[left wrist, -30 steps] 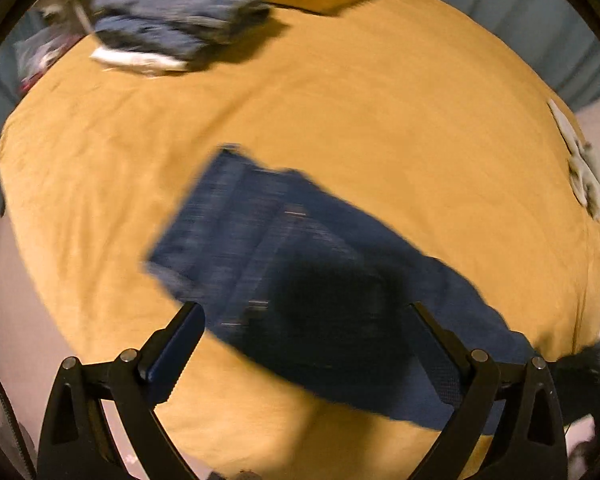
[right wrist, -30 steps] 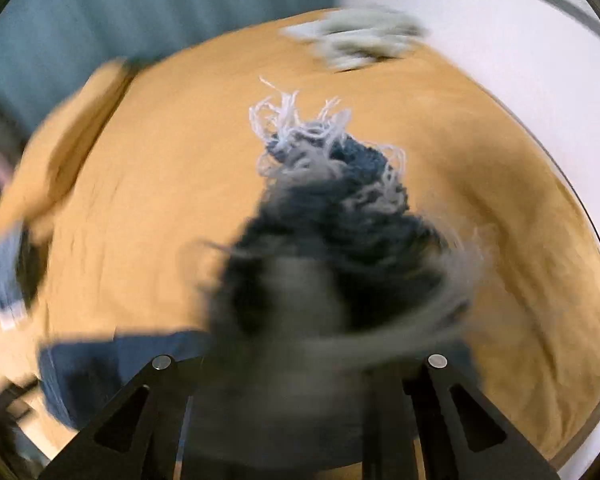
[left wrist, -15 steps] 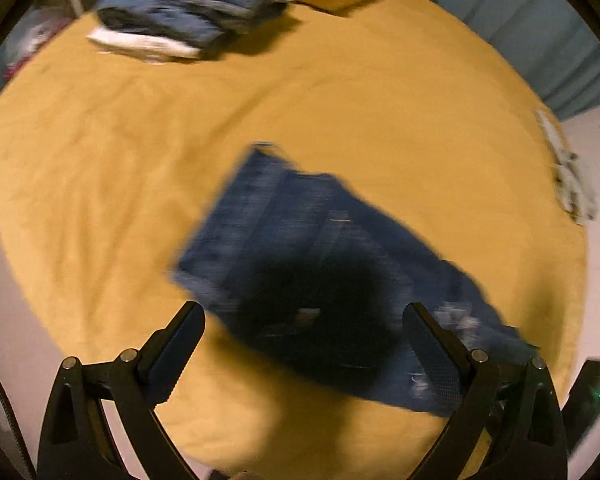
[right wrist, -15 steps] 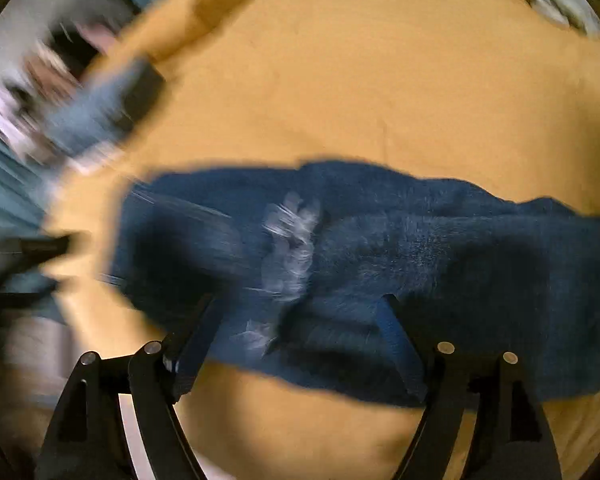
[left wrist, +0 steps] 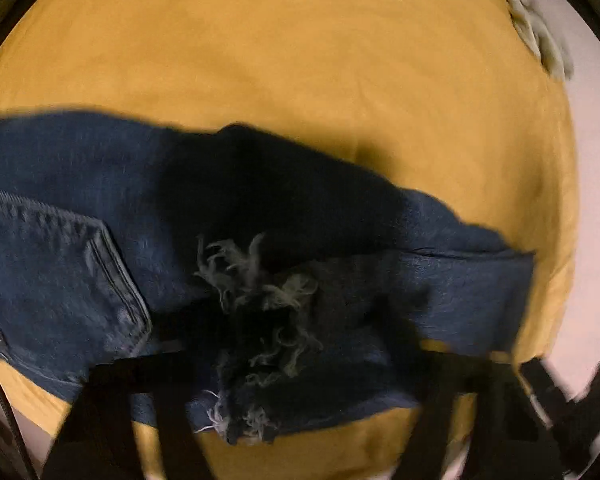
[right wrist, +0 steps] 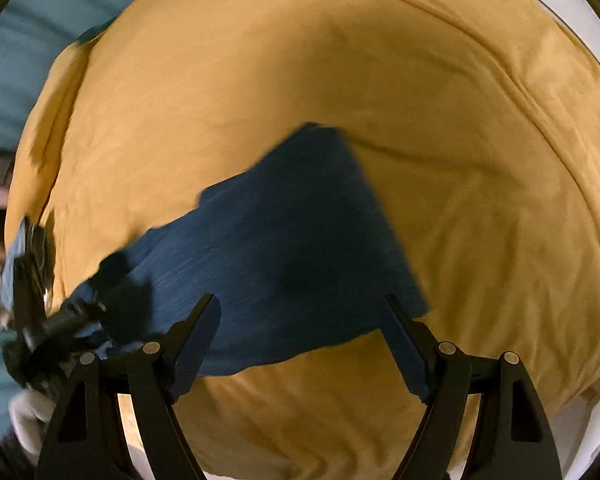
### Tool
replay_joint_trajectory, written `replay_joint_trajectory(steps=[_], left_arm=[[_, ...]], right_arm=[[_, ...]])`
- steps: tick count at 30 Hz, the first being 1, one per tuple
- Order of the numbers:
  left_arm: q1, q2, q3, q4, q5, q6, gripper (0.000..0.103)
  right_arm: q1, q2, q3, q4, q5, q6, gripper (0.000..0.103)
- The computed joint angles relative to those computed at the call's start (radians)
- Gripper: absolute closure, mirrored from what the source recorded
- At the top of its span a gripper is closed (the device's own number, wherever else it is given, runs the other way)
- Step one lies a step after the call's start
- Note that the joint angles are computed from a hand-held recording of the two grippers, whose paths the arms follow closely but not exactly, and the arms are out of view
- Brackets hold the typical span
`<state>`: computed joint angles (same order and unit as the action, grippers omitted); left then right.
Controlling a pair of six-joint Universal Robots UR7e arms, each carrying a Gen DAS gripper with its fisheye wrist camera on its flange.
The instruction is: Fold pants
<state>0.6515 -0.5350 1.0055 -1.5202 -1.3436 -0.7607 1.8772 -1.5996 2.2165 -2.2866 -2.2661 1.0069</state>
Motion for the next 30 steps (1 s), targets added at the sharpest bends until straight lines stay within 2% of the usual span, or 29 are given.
replay_joint_trajectory(steps=[1,2,4,5,7,9,10,11,13,15,16,17,19,21,22,27,30], left_arm=[[-0.013,0.007,-0.008,0.024,0.034,0.03,0.074],[-0.026,0.008,-0.012,0.054,0.074,0.064,0.082],[-0.032,-0.003,-0.003,0.075,0.114,0.08,0.082],[-0.033,-0.008,-0.001,0.102,0.154,0.084,0.081],[-0.014,-0.027,0.02,0.083,0.133,0.092,0.08],[-0.008,-0.04,0.018,0.066,0.092,0.081,0.079],[-0.01,-0.045,0.016,0.066,0.082,0.07,0.073],[-0.013,-0.049,0.016,0.073,0.075,0.055,0.06],[-0.022,-0.066,0.041,0.077,0.057,0.041,0.051],[-0.046,-0.077,0.076,0.123,0.09,0.06,0.049],[-0.061,-0.091,0.115,0.128,0.116,0.082,0.042],[-0.069,-0.099,0.134,0.136,0.133,0.087,0.036],[-0.074,-0.111,0.152,0.141,0.129,0.079,0.036],[-0.07,-0.11,0.123,0.17,0.107,0.042,0.036],[-0.068,-0.11,0.106,0.171,0.092,0.019,0.038],[-0.048,-0.124,0.068,0.003,0.032,-0.032,0.037],[-0.004,-0.076,0.046,-0.039,-0.055,-0.038,0.037]], right_arm=[[-0.011,-0.015,0.007,0.014,-0.003,0.014,0.02],[-0.026,-0.021,0.014,0.006,0.003,0.008,0.02],[-0.037,-0.024,0.017,0.015,0.011,0.028,0.02],[-0.062,-0.049,0.039,0.0,0.026,0.008,0.02],[-0.072,-0.043,0.055,-0.014,0.039,0.018,0.02],[-0.08,-0.032,0.078,-0.081,0.083,0.021,0.02],[-0.086,-0.025,0.095,-0.13,0.115,0.028,0.02],[-0.096,-0.04,0.115,-0.173,0.154,0.027,0.02],[-0.118,-0.038,0.155,-0.264,0.225,0.027,0.02],[-0.15,-0.003,0.188,-0.38,0.288,0.016,0.02],[-0.167,0.02,0.19,-0.394,0.31,0.014,0.021],[-0.179,0.032,0.186,-0.366,0.311,0.017,0.026],[-0.211,0.085,0.158,-0.239,0.323,0.046,0.027],[-0.212,0.077,0.141,-0.192,0.335,0.024,0.027],[-0.202,0.075,0.115,-0.14,0.333,0.002,0.027],[-0.094,0.078,-0.048,0.067,0.249,-0.129,0.027],[-0.09,0.099,-0.101,0.103,0.207,-0.167,0.027]])
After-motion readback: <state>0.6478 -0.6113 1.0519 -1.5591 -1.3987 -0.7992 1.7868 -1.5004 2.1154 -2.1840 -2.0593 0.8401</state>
